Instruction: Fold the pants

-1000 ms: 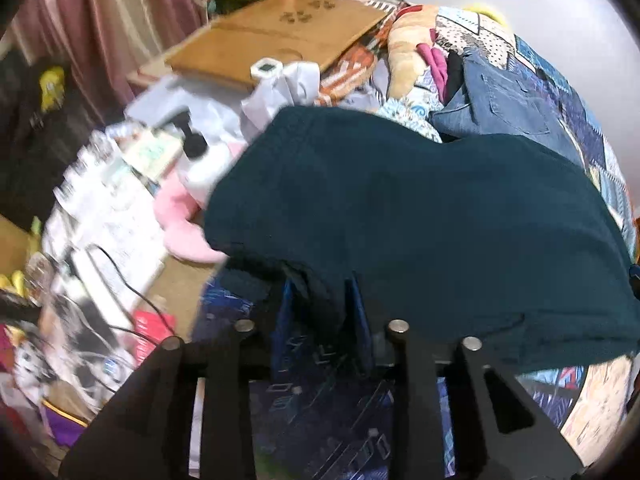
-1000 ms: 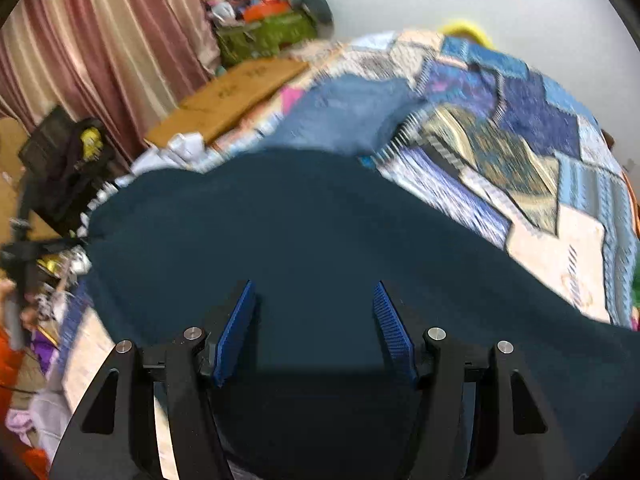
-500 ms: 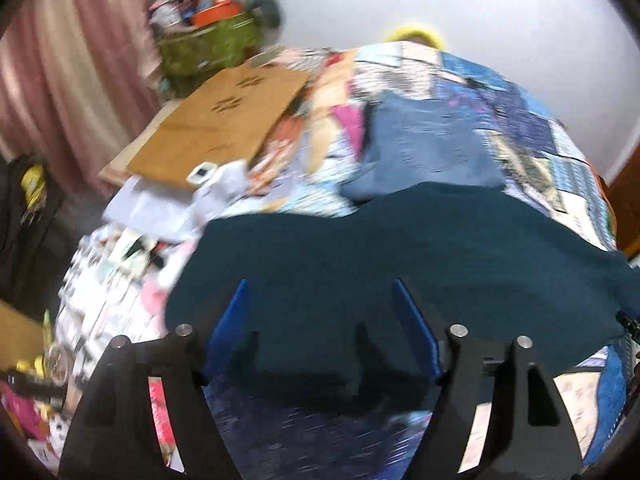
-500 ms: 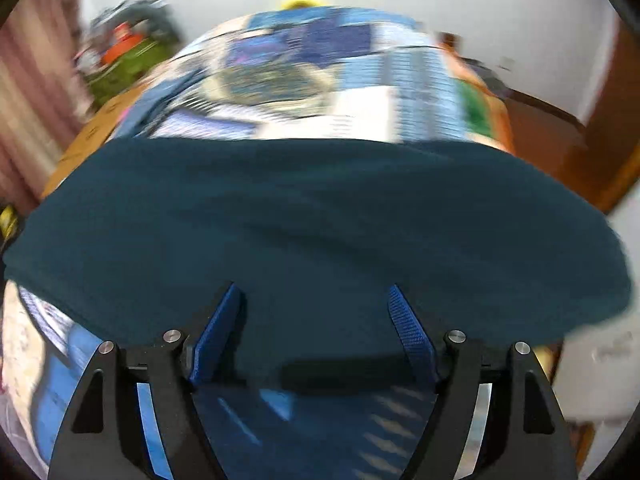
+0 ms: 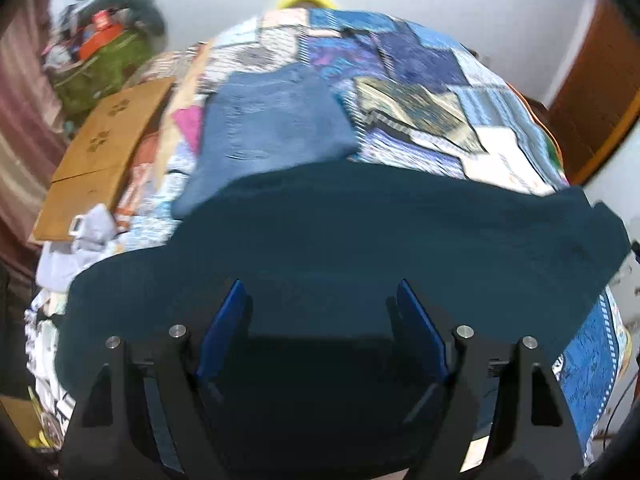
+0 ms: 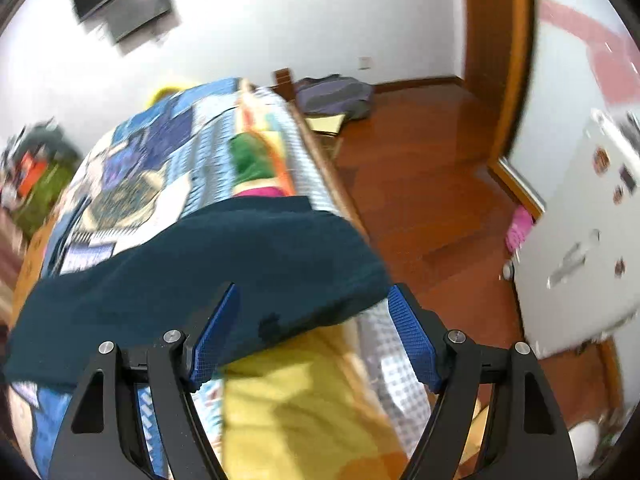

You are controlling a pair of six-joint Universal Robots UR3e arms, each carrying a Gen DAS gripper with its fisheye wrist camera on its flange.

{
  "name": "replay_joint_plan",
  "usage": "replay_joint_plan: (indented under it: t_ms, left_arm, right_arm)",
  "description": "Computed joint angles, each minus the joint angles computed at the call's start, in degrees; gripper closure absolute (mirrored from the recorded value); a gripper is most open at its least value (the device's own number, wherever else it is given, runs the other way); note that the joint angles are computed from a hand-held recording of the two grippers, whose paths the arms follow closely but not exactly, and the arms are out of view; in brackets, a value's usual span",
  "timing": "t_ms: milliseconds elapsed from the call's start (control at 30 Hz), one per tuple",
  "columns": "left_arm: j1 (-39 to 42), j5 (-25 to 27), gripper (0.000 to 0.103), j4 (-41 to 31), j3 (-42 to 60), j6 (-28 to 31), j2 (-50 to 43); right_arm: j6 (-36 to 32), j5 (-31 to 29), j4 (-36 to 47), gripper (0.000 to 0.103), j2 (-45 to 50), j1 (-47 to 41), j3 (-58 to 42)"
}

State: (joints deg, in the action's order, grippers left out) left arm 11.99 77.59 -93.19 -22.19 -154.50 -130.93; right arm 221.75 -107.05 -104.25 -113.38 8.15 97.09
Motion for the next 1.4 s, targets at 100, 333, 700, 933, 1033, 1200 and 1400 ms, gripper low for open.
replay_joint_plan:
  t_ms: [100,333,700,933,1033,1200,1400]
  left_arm:
    - [-1.4,-0.2,0.021,-1.5,-1.0,-0.8,-0.9]
    - [-3.3,2.3,0.017,9.8,-14.5,-1.4,4.9]
    - [-2.6,1.3,0.017,12.2,-18.5,-2.1,7.0]
    - [-2.0,0.6,0.017,11.5,-18.3,-2.2,7.2]
    - [-1.7,0.3,0.017,11.9,-19.0,-2.1,7.6]
    - [-1.9,0.7,0.017,11.2,-17.9,-1.9,7.0]
    - [-2.2,1.2,0.017,11.0,-17.1,-2.1,6.5]
  right_arm:
    - [0.4,4.7,-2.2,0.030,-4.4,-5.5,6.1]
    - [-4.2,21.6,-8.2,0.069,-10.7,-20.5,15.7]
    - [-10.3,17.1,-13.4,0.090,9.2,-14.8,-12.6]
    - [-15.0,16.8,-13.1,0.090,16.3,-13.2,-27.3]
    - [-15.9,15.4,-12.0,0.090,14.0,-13.4,-21.6]
    - [-15.4,18.8,-8.5,0.090,4.0,-18.5,-3.7]
    - [-14.6,8.8,2.3,0.079,5.3,-12.7,-4.9]
